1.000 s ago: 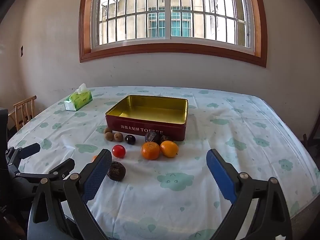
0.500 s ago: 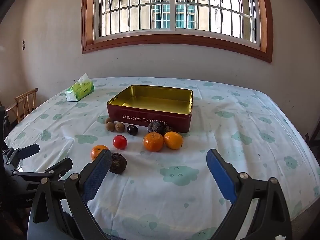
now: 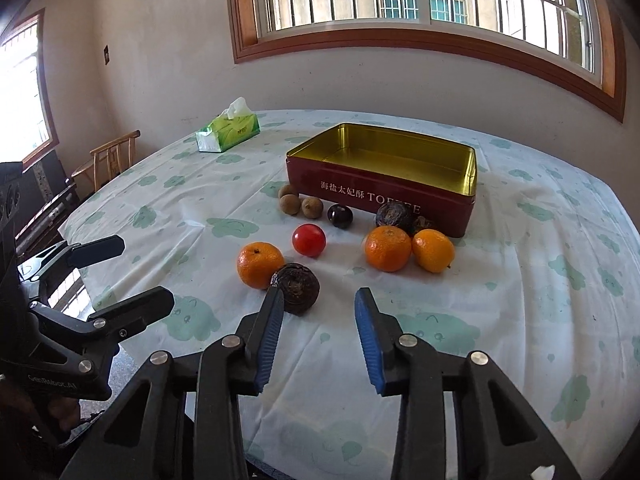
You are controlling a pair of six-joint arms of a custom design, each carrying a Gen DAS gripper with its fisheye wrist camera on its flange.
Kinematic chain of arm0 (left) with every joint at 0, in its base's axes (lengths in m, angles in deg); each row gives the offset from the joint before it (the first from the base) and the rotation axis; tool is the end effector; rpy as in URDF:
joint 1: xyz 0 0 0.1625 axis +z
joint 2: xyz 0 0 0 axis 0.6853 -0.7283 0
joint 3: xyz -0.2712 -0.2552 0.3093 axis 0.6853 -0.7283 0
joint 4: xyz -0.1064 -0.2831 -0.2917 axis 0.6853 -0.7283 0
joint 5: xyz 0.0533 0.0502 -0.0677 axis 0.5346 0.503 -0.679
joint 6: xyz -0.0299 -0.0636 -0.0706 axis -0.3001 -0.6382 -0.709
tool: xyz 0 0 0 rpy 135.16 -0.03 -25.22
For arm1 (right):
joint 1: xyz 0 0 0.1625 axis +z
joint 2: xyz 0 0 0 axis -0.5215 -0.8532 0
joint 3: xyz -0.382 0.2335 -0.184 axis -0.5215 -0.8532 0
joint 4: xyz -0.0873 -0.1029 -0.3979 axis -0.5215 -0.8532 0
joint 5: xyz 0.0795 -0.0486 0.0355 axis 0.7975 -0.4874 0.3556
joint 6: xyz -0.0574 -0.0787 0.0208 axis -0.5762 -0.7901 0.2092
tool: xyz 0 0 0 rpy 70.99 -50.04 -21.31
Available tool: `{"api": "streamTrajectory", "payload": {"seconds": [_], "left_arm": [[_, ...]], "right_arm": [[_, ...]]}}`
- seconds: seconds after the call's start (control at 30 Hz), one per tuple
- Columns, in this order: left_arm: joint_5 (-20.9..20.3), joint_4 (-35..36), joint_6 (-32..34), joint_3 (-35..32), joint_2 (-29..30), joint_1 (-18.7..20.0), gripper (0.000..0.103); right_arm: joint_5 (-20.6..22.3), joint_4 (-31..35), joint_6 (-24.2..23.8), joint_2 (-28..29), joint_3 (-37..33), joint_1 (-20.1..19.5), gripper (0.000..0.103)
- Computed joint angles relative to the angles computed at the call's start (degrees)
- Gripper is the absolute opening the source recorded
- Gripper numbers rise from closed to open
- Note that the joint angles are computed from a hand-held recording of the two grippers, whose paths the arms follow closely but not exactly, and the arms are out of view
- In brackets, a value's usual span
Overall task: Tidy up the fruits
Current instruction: 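Grasp the dark round fruit with the right gripper while the left gripper approaches the orange, then grasp the orange with the left gripper while the right gripper lifts the dark fruit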
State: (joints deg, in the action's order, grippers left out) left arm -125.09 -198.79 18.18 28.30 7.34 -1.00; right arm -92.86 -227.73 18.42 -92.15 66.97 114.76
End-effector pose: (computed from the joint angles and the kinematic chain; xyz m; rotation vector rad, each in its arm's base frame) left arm -0.2986 -0.5377 0.0012 0.8828 2.3756 -0.8887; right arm 0.0483 -0.5011 0.2853 0.5528 -2.3152 0.9262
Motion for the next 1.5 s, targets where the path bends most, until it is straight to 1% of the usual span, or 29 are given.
{"api": "streamTrajectory", "payload": {"seconds": [0.07, 0.13, 0.2, 0.3, 0.4, 0.5, 0.57, 0.63, 0.7, 0.77, 0.83, 0.9, 0.93, 1.0, 1.07, 1.13, 1.23, 1.3, 1.33, 1.43, 1.5], "left_arm": [[-2.41, 3.15, -0.42, -0.58, -0.96, 0.93, 0.103], [-2.83, 5.68, 0.62, -1.37, -1.24, 1.24, 0.103], [-3.67, 6.17, 2.71, -2.10, -1.28, 1.41, 0.103], [-6.70, 7.52, 4.43, -3.92, -1.56, 2.27, 0.103], [-9.71, 7.17, 6.49, -5.24, -1.40, 3.14, 0.102], [-8.72, 6.86, 8.93, -5.89, -1.26, 3.14, 0.102], [-8.56, 6.94, 10.08, -5.96, -1.46, 3.49, 0.102], [-8.39, 7.23, 10.05, -5.83, -1.68, 3.82, 0.102], [-8.57, 8.88, 9.59, -6.05, -2.02, 4.40, 0.102], [-9.12, 9.52, 9.12, -6.24, -2.19, 4.86, 0.102], [-9.53, 10.18, 8.89, -6.67, -2.14, 5.16, 0.102], [-9.41, 10.70, 9.52, -7.26, -1.75, 5.12, 0.102], [-9.55, 11.09, 9.82, -7.66, -1.52, 5.13, 0.102], [-10.02, 11.85, 10.34, -8.46, -0.98, 5.09, 0.102], [-9.69, 11.91, 11.17, -9.34, -0.17, 4.85, 0.102], [-10.02, 12.18, 11.62, -10.17, 0.36, 4.74, 0.102], [-11.05, 13.15, 11.25, -11.70, 1.14, 4.73, 0.102], [-11.25, 14.50, 10.65, -13.08, 2.07, 4.65, 0.102], [-10.95, 14.96, 10.36, -13.69, 2.66, 4.54, 0.102], [-7.64, 15.85, 10.57, -15.40, 4.98, 3.85, 0.102], [-6.16, 16.35, 11.05, -16.34, 6.26, 3.60, 0.100]], "right_arm": [[0.18, 3.29, -0.42, 0.23, -1.19, 0.03, 0.034], [-0.42, 3.83, -0.49, 0.89, -1.73, 0.19, 0.034], [0.09, 3.41, -0.22, 1.03, -1.49, -0.14, 0.034], [-0.18, 4.35, -0.13, 0.93, -1.58, -0.54, 0.035], [-0.31, 5.39, -0.60, 1.18, -2.12, -0.68, 0.035], [0.80, 6.95, -1.66, 1.45, -2.83, -0.82, 0.035], [0.35, 7.64, -2.78, 2.28, -3.61, -0.52, 0.035], [0.45, 9.19, -3.19, 2.92, -4.54, -0.41, 0.035], [-0.77, 10.30, -3.68, 4.11, -5.81, -0.10, 0.035], [-1.54, 9.97, -3.88, 5.22, -6.70, -0.04, 0.037], [-1.47, 11.33, -2.93, 5.50, -7.75, -0.30, 0.037], [-1.45, 14.74, -1.49, 5.53, -9.01, -0.69, 0.037], [-1.39, 14.98, -1.42, 5.68, -9.19, -0.84, 0.037], [-1.17, 14.22, -1.90, 5.96, -9.25, -0.84, 0.037], [-0.72, 13.99, -1.80, 5.90, -9.18, -1.02, 0.033], [0.81, 14.24, -1.19, 5.18, -8.72, -1.71, 0.033], [1.64, 10.27, -0.66, 3.63, -6.46, -2.94, 0.033], [1.08, 7.21, -0.33, 2.57, -5.17, -3.65, 0.033], [0.75, 5.47, -0.44, 2.08, -4.56, -4.03, 0.033], [1.05, 2.89, 0.66, 0.23, -3.40, -5.28, 0.033], [1.03, 1.31, 1.10, -0.43, -2.91, -5.84, 0.033]]}}
